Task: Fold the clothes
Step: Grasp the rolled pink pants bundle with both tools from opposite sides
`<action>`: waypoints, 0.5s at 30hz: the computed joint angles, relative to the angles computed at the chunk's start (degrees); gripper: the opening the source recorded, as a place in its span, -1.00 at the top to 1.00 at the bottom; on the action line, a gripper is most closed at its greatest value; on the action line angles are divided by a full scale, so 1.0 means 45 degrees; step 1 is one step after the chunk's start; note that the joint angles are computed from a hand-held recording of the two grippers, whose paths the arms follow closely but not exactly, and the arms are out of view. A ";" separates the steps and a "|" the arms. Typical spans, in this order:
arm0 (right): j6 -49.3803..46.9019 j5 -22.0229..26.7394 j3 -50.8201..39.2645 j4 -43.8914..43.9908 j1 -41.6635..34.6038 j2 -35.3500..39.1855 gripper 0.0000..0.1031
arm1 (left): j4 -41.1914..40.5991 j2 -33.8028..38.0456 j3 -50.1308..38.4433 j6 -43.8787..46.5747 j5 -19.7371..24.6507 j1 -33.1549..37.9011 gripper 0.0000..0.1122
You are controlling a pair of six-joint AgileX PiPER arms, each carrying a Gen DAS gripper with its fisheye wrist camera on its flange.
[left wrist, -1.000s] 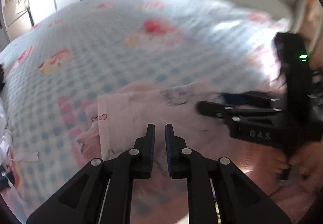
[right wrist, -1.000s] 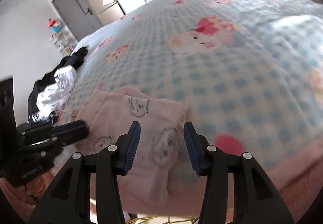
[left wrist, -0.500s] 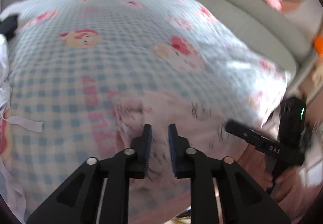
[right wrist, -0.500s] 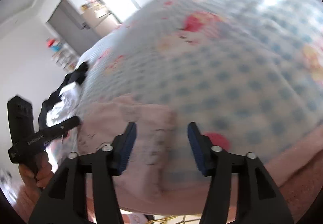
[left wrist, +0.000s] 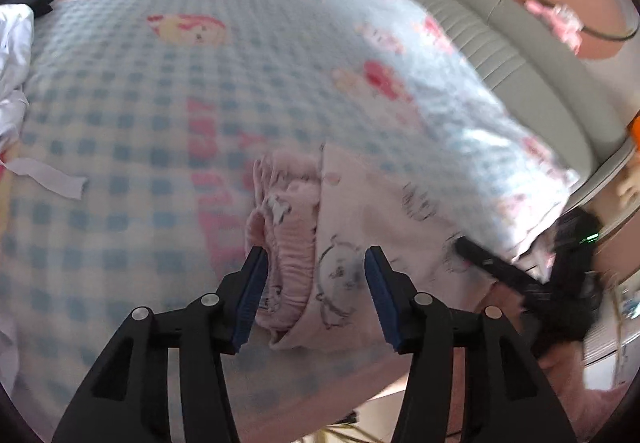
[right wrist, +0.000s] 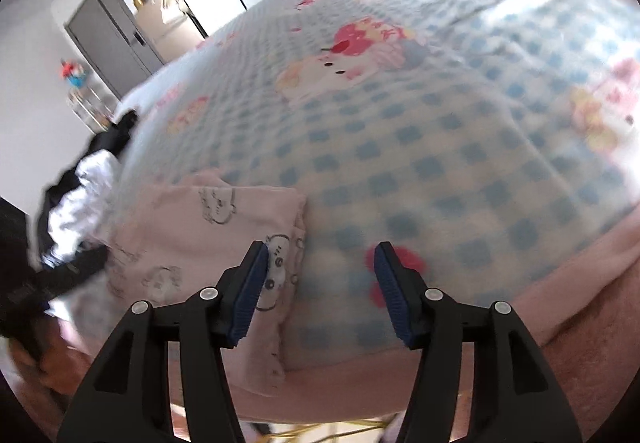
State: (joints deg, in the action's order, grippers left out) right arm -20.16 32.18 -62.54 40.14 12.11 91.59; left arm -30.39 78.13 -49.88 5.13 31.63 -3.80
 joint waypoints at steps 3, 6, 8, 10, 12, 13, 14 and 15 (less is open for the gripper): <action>-0.0539 0.0780 -0.0300 0.0495 0.0182 0.0449 -0.13 | -0.0088 0.0775 -0.0140 -0.0340 -0.0134 -0.0030 0.01; -0.1350 0.1548 -0.0669 0.1335 0.0078 0.0968 -0.13 | -0.2036 0.0750 0.0155 0.1496 0.0344 0.0677 -0.08; -0.2204 0.1969 -0.0763 0.2315 -0.0145 0.1165 -0.13 | -0.1613 0.1096 -0.0170 0.1364 0.0574 0.0523 -0.14; -0.2756 0.2265 -0.0807 0.2983 -0.0266 0.1306 -0.13 | -0.1098 0.1440 -0.0524 0.1111 0.0805 0.0331 -0.23; -0.2215 0.2154 -0.0735 0.2292 0.0083 0.1298 -0.13 | -0.0093 0.1812 -0.0923 0.0041 0.0775 -0.0139 -0.40; -0.1757 0.2172 -0.0840 0.1695 0.0317 0.1449 -0.13 | 0.0372 0.2022 -0.1121 -0.0492 0.0748 -0.0364 -0.41; -0.1155 0.2075 -0.1006 0.1049 0.0540 0.1697 -0.13 | 0.0835 0.2235 -0.1326 -0.1020 0.0740 -0.0581 -0.40; -0.0935 0.1895 -0.1057 0.0913 0.0626 0.1901 -0.12 | 0.1322 0.2381 -0.1498 -0.1578 0.0721 -0.0815 -0.31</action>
